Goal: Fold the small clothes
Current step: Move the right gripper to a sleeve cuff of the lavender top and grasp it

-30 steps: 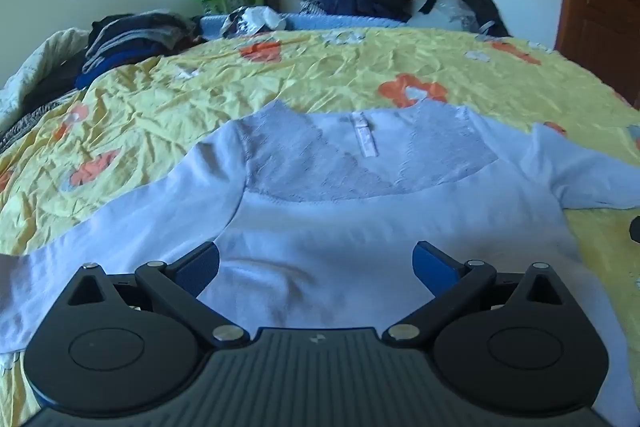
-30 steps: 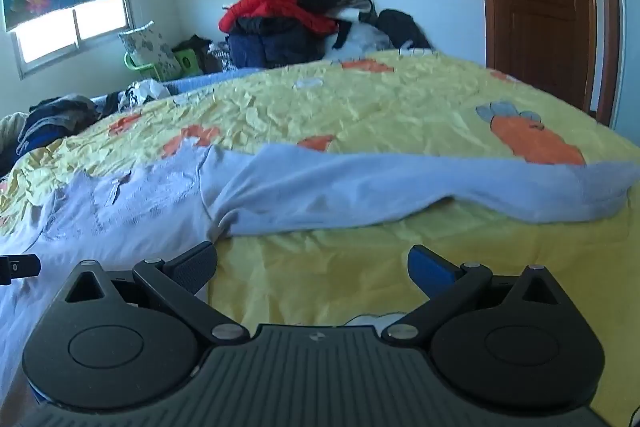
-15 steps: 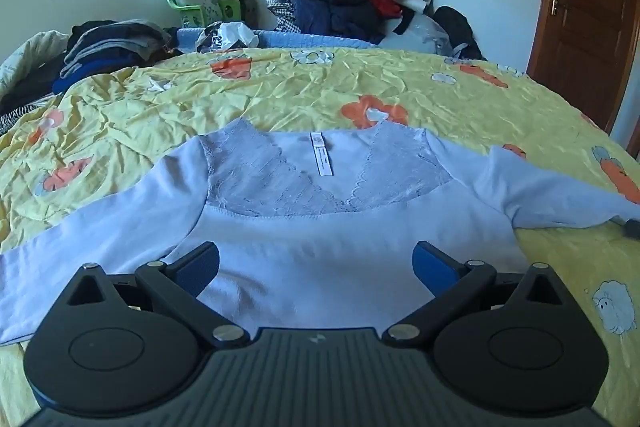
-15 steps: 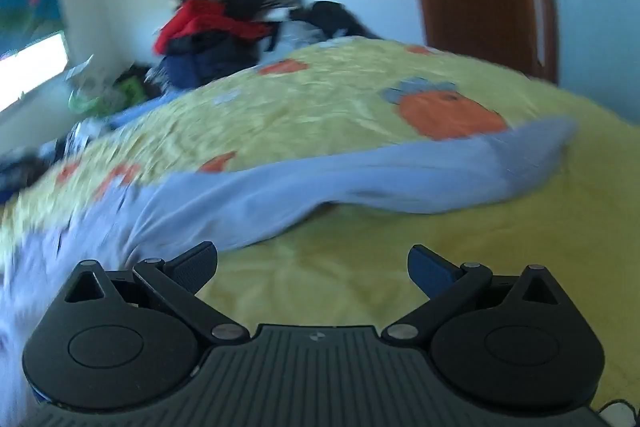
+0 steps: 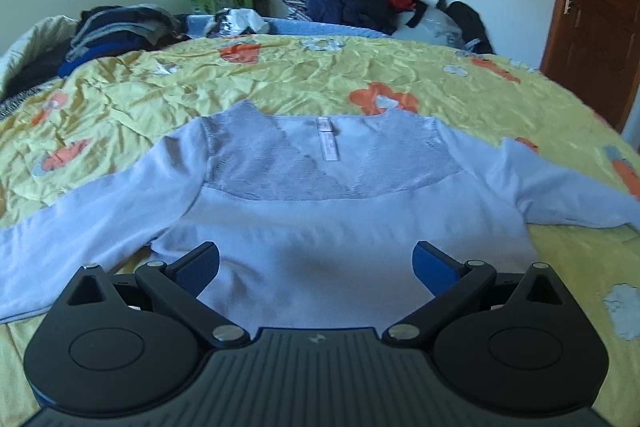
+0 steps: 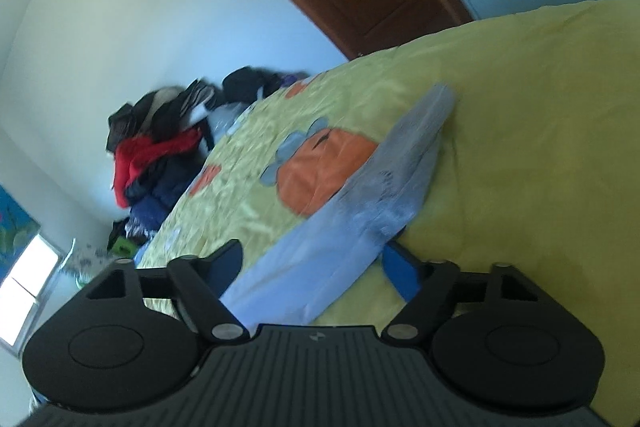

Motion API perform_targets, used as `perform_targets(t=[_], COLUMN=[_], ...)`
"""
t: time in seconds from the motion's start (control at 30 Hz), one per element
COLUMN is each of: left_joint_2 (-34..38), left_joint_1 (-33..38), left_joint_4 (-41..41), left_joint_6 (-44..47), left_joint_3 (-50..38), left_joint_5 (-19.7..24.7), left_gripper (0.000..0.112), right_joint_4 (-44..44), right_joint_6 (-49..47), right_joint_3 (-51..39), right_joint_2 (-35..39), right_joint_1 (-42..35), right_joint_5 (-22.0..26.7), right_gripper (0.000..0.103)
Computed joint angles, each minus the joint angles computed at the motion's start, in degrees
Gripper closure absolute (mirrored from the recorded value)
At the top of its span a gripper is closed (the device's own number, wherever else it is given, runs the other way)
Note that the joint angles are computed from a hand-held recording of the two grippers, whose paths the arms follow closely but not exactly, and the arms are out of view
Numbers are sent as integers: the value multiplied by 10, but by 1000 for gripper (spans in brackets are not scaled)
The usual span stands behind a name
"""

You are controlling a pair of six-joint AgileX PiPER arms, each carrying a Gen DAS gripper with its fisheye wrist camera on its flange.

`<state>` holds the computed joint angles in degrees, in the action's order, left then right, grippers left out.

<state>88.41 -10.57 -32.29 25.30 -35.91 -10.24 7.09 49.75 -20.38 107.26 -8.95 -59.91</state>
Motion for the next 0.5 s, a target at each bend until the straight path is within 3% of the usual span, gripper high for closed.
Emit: perform_targets(t=[0.07,0.17,0.23,0.3,0.37,0.5], left_joint_2=[5,9,10,8,8,10], left_joint_1=[-8,-12,-21,-22,-19,-18], left_joint_4=[-48,-27,-82,-82,-59,-67], left_joint_6=[46,37,102,107,82,85], left_joint_3=[0,4,3,3,3,-4], left_joint_5=[-10,-23,-31,-31,-32,-22], left_gripper=[9,9,9,9,9,9], right_joint_4=[-15,-27,-28,-89,-183,-268], right_joint_6=[1,20,61,152,193,194], right_joint_3=[-19,-46,-36,-13,19,-1], right_joint_2=[10,23,20,26,12,12], right_joint_1=[-19,-33,-39,-57,-81,-73], right_joint_5=[10,22,8,-47,-65,-41], right_gripper=[31,31,29,32,30,29])
